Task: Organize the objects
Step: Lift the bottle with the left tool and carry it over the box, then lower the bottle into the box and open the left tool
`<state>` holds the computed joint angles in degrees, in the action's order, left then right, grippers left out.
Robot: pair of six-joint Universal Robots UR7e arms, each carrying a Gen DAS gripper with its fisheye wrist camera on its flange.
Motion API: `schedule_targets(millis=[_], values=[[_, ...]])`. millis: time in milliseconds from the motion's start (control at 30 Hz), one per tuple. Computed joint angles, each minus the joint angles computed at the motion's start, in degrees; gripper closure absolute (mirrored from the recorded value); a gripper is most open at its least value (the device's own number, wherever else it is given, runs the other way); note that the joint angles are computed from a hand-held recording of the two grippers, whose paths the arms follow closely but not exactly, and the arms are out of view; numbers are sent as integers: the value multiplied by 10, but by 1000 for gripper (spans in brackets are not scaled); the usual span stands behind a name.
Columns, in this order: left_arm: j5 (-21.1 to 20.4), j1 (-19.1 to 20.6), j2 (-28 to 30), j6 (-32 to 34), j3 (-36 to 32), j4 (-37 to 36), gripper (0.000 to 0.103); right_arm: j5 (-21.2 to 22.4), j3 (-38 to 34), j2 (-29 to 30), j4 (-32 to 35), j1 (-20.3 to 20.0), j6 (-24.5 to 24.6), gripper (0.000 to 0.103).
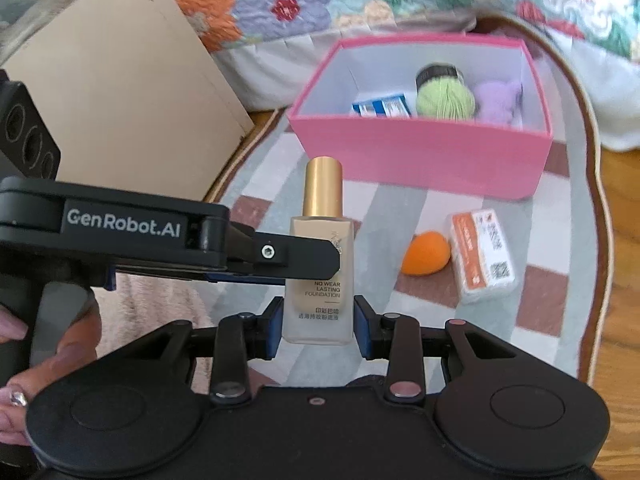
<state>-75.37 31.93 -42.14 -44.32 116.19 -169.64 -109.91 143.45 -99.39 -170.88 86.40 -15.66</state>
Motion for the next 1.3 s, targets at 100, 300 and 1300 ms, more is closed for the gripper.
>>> schedule_targets(millis=[100,300,1300], values=[[13,-14,-11,8,-5,4,66,-22,-10,-12,12,28,-3,62],[40,-28,-29,31,-26,23,66,-27,-33,-24,22,58,-9,62],[52,153,180,124,-340,128,66,17,-310,270,10,-54,-43,62]])
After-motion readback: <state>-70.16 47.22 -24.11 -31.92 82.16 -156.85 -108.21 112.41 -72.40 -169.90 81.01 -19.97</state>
